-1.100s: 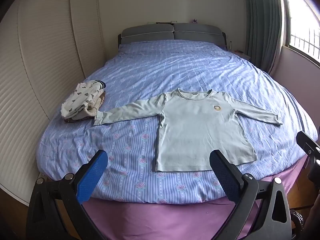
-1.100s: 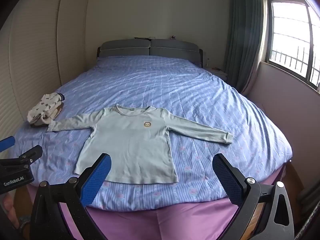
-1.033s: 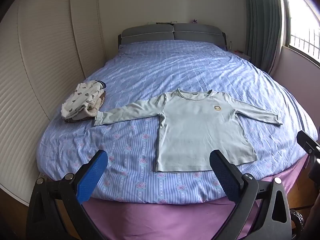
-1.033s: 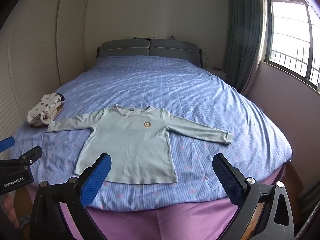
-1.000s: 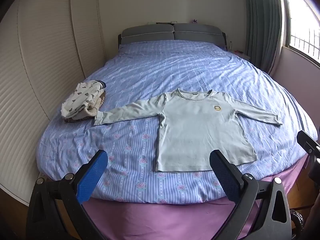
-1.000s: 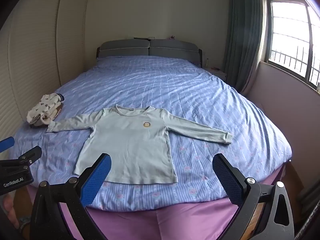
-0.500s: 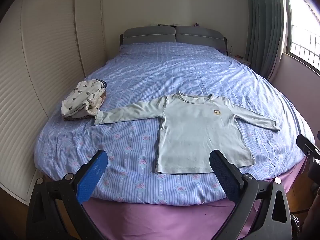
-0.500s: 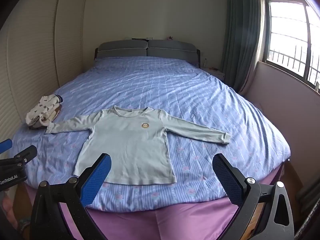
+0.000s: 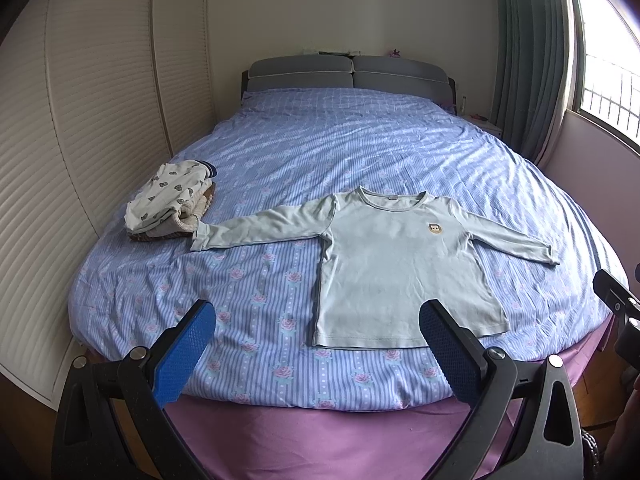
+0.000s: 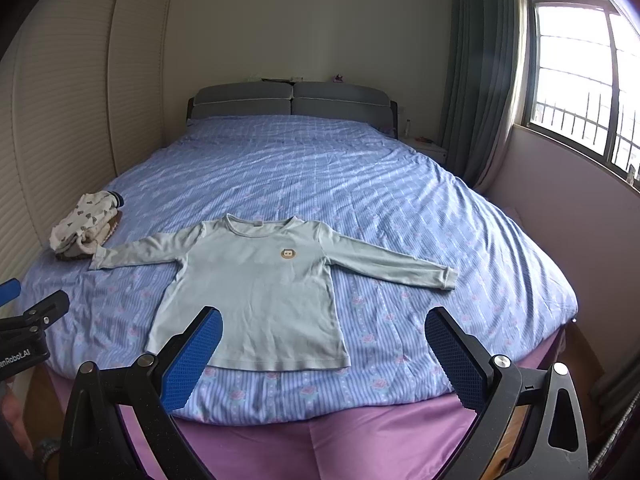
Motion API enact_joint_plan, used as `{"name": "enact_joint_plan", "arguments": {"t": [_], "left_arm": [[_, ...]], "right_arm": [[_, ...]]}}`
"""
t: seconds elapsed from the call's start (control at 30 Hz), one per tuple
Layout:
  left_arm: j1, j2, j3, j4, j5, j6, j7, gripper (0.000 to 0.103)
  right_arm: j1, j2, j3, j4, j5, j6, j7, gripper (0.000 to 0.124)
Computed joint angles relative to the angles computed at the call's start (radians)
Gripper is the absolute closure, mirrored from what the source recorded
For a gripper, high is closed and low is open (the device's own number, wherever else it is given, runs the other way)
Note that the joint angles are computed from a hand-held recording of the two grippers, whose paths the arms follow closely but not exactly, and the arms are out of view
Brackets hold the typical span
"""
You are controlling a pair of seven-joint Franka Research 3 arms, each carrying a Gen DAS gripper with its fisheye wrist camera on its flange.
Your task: Fold small clothes
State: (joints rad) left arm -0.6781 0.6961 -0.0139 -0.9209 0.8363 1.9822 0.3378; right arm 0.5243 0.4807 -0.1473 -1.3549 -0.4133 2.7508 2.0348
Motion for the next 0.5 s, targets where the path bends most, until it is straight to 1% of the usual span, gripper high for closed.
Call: {"name": "enact_joint_plan", "arguments": {"t": [0.5], "left_arm": [[0.009, -0.029, -0.009, -0.045, 0.008, 0.018, -0.011, 0.000]], "right_arm": [[0.001, -0.003, -0.001, -0.002, -0.002, -0.003, 0.007, 0.022]]}}
